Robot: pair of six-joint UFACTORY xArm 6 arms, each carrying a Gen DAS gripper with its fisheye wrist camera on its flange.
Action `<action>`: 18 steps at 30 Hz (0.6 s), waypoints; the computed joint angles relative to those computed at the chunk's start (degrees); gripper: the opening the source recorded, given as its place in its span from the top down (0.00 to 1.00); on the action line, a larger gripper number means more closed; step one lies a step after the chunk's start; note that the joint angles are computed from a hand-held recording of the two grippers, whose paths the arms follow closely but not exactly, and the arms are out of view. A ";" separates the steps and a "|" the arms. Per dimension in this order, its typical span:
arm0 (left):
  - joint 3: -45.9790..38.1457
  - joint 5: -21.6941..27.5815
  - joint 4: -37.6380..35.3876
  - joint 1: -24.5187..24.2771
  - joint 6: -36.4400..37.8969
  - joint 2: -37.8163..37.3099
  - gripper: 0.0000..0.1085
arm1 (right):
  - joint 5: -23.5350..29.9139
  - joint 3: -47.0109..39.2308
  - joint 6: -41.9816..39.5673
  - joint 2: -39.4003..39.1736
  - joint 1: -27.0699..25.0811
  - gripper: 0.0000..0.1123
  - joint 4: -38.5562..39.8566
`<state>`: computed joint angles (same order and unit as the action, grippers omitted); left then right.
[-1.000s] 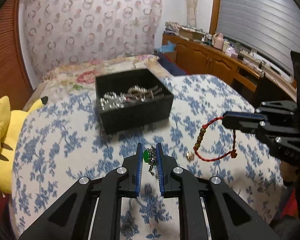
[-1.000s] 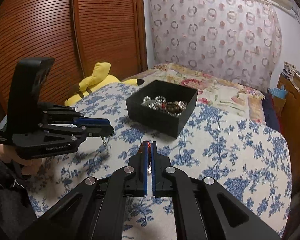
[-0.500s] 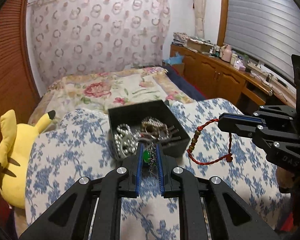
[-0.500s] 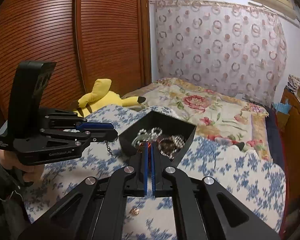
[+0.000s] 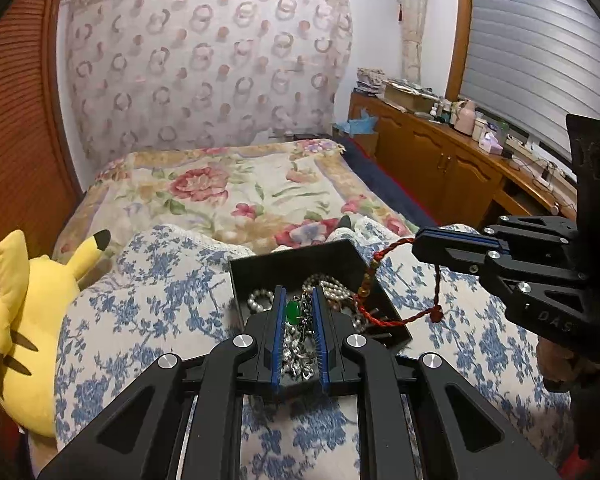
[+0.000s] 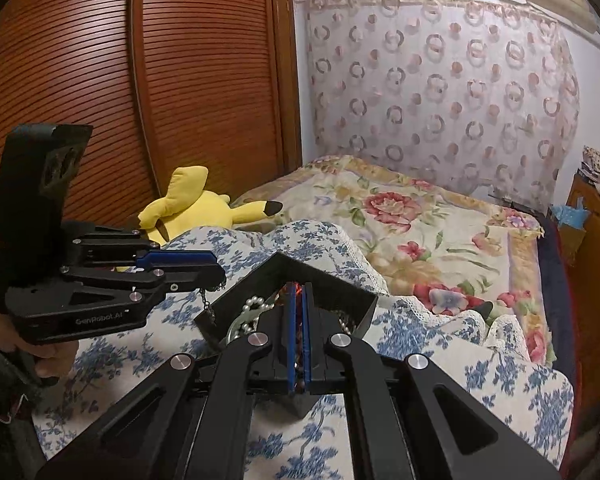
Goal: Organize jewelry
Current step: 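Lower the jade ring and red bracelet into the black box and open both tools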
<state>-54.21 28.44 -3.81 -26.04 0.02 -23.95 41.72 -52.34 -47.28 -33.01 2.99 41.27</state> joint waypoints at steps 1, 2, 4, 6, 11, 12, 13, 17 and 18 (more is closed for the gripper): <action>-0.60 0.08 -0.20 0.16 0.31 0.75 0.89 | 0.04 -0.79 0.11 1.20 0.05 0.97 0.20; -1.08 0.15 -0.30 0.31 0.53 1.33 0.89 | 0.02 -1.53 0.24 2.45 0.16 0.97 0.28; -2.02 0.13 -0.73 0.68 1.09 2.56 0.89 | 0.08 -2.54 0.33 4.31 0.35 0.97 0.46; -3.10 -0.13 -1.34 1.09 1.79 4.01 0.89 | -0.07 -3.19 0.68 6.00 0.74 0.97 0.41; -5.18 -0.30 -2.47 1.73 2.84 6.87 0.89 | 0.08 -3.85 1.44 9.16 1.47 0.97 -0.31; -5.61 -0.22 -2.50 1.81 2.84 7.40 0.89 | 0.06 -3.81 1.57 9.54 1.58 0.97 -0.59; -6.22 -0.15 -2.77 1.90 3.03 8.17 0.89 | 0.05 -3.75 1.61 9.74 1.62 0.96 -0.75; -7.82 0.12 -2.75 1.91 3.33 10.14 0.89 | -0.97 -3.19 2.99 10.01 2.08 0.96 -2.66; -8.35 0.23 -2.78 1.92 3.47 10.76 0.89 | -1.00 -3.04 3.02 9.91 1.99 0.95 -2.79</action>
